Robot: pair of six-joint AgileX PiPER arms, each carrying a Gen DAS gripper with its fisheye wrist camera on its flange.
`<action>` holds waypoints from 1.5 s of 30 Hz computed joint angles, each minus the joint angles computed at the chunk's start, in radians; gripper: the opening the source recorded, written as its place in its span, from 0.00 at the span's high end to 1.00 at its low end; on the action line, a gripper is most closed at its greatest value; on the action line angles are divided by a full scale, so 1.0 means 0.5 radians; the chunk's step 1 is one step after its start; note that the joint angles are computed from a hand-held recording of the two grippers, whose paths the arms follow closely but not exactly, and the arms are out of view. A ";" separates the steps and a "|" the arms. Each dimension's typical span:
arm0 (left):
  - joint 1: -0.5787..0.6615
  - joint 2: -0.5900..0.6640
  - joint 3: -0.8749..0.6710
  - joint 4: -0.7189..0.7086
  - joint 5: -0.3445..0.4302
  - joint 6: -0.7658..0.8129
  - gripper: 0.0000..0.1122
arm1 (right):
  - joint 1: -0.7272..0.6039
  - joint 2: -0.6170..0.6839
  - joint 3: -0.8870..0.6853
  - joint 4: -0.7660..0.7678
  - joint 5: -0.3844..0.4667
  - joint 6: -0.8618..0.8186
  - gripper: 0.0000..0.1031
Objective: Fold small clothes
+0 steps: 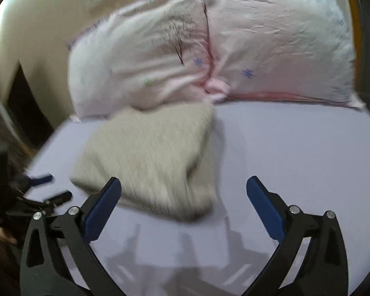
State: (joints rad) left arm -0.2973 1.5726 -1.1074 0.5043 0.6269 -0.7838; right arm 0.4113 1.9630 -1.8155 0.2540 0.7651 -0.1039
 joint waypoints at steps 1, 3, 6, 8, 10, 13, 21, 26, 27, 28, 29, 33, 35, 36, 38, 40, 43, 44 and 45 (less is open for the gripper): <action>-0.008 0.032 -0.006 -0.007 0.008 0.012 0.10 | 0.060 -0.022 0.052 -0.127 0.004 0.065 0.02; -0.030 0.098 -0.034 0.007 0.035 -0.003 0.10 | 0.158 -0.014 0.089 -0.338 0.044 0.184 0.02; -0.040 0.142 -0.040 0.037 0.054 -0.047 0.10 | 0.288 0.118 -0.026 -0.642 0.171 0.444 0.02; -0.028 0.162 -0.045 0.003 0.054 -0.034 0.10 | 0.302 0.219 -0.136 -0.637 0.286 0.504 0.02; -0.001 0.147 -0.013 -0.054 0.001 -0.013 0.10 | 0.294 0.298 -0.221 -0.619 0.385 0.593 0.02; 0.014 0.132 0.027 -0.024 -0.058 -0.056 0.10 | 0.324 0.293 -0.188 -0.742 0.362 0.717 0.02; 0.015 0.133 0.028 -0.014 -0.070 -0.048 0.10 | 0.339 0.280 -0.156 -0.784 0.342 0.768 0.02; 0.016 0.135 0.026 -0.016 -0.069 -0.046 0.10 | 0.340 0.282 -0.167 -0.784 0.351 0.768 0.02; 0.016 0.135 0.026 -0.016 -0.069 -0.046 0.10 | 0.339 0.283 -0.166 -0.783 0.349 0.767 0.02; 0.016 0.134 0.027 -0.016 -0.069 -0.047 0.10 | 0.340 0.283 -0.167 -0.783 0.351 0.767 0.02; 0.016 0.134 0.027 -0.016 -0.069 -0.047 0.10 | 0.340 0.283 -0.167 -0.783 0.351 0.767 0.02; 0.016 0.134 0.026 -0.016 -0.068 -0.046 0.10 | 0.340 0.283 -0.167 -0.784 0.349 0.767 0.02; 0.016 0.134 0.026 -0.016 -0.068 -0.046 0.10 | 0.340 0.284 -0.168 -0.784 0.350 0.768 0.02; 0.016 0.134 0.026 -0.016 -0.068 -0.046 0.10 | 0.340 0.284 -0.167 -0.784 0.349 0.768 0.02; 0.015 0.134 0.026 -0.015 -0.068 -0.048 0.10 | 0.340 0.283 -0.167 -0.784 0.350 0.768 0.02; 0.014 0.133 0.027 -0.015 -0.068 -0.049 0.10 | 0.340 0.283 -0.165 -0.784 0.348 0.768 0.02; 0.014 0.134 0.028 -0.014 -0.069 -0.050 0.10 | 0.340 0.283 -0.164 -0.785 0.346 0.768 0.02; 0.014 0.133 0.029 -0.013 -0.069 -0.051 0.10 | 0.340 0.283 -0.162 -0.785 0.344 0.769 0.02; 0.014 0.133 0.029 -0.013 -0.069 -0.051 0.10 | 0.340 0.282 -0.164 -0.786 0.346 0.770 0.02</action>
